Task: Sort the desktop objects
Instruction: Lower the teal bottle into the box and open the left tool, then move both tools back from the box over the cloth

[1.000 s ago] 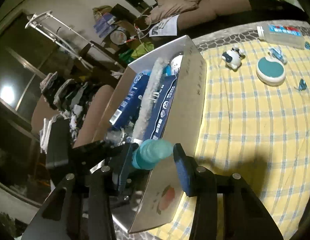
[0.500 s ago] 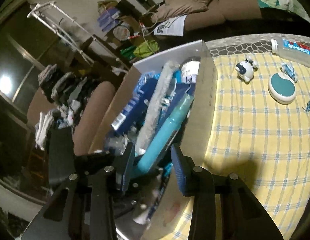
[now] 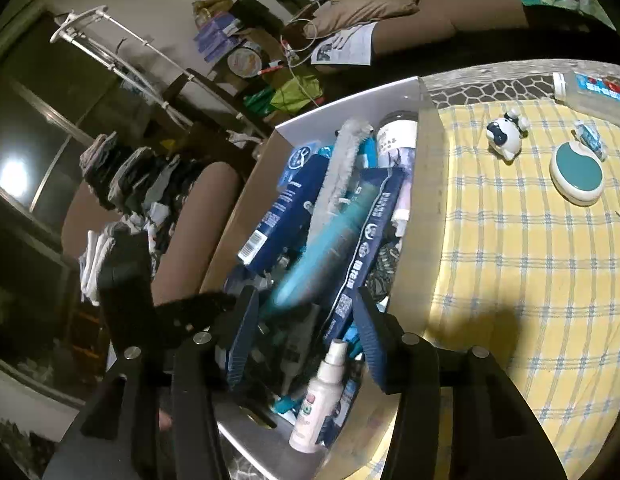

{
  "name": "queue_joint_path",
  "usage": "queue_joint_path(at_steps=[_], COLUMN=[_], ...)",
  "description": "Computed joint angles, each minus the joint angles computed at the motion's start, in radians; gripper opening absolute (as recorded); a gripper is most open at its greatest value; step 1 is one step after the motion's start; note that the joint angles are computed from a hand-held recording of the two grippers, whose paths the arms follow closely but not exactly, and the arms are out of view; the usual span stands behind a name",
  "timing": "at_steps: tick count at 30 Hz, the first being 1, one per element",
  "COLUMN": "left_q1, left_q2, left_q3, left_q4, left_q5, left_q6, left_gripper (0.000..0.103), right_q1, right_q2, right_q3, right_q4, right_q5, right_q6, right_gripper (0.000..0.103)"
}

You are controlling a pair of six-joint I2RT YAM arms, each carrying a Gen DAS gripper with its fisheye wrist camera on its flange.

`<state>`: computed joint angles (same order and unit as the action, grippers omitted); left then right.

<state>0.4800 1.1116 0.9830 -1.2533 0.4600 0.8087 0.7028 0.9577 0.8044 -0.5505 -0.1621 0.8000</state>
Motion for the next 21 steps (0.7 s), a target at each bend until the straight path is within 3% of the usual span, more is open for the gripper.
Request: queue_joint_path(at_steps=[5, 7, 13, 15, 18, 19, 21], left_q1=[-0.028, -0.072, -0.261, -0.321, -0.309, -0.287, -0.232], left_q2=[0.063, 0.083, 0.162, 0.151, 0.104, 0.083, 0.04], left_q3=[0.0, 0.01, -0.002, -0.026, -0.042, -0.041, -0.03], left_q4=[-0.081, -0.09, 0.035, 0.056, 0.046, 0.035, -0.003], left_q5=[0.016, 0.042, 0.054, 0.023, -0.008, -0.01, -0.011], left_q6=[-0.039, -0.11, -0.427, -0.463, -0.45, -0.434, -0.378], left_gripper=[0.027, 0.027, 0.027, 0.028, 0.044, 0.061, 0.076], right_q1=[-0.034, -0.05, -0.099, -0.127, -0.181, -0.188, -0.206], right_q2=[-0.075, -0.111, -0.209, -0.247, -0.292, -0.303, -0.33], right_q3=[-0.038, -0.047, -0.076, -0.081, -0.081, -0.078, -0.077], right_q4=[-0.023, -0.05, -0.113, -0.153, -0.224, -0.244, -0.288], right_q5=[-0.015, -0.017, -0.053, -0.067, -0.094, -0.091, -0.086], right_q6=[0.022, 0.017, 0.0, -0.019, -0.07, -0.083, -0.112], right_gripper=[0.059, 0.06, 0.061, 0.063, 0.067, 0.069, 0.074])
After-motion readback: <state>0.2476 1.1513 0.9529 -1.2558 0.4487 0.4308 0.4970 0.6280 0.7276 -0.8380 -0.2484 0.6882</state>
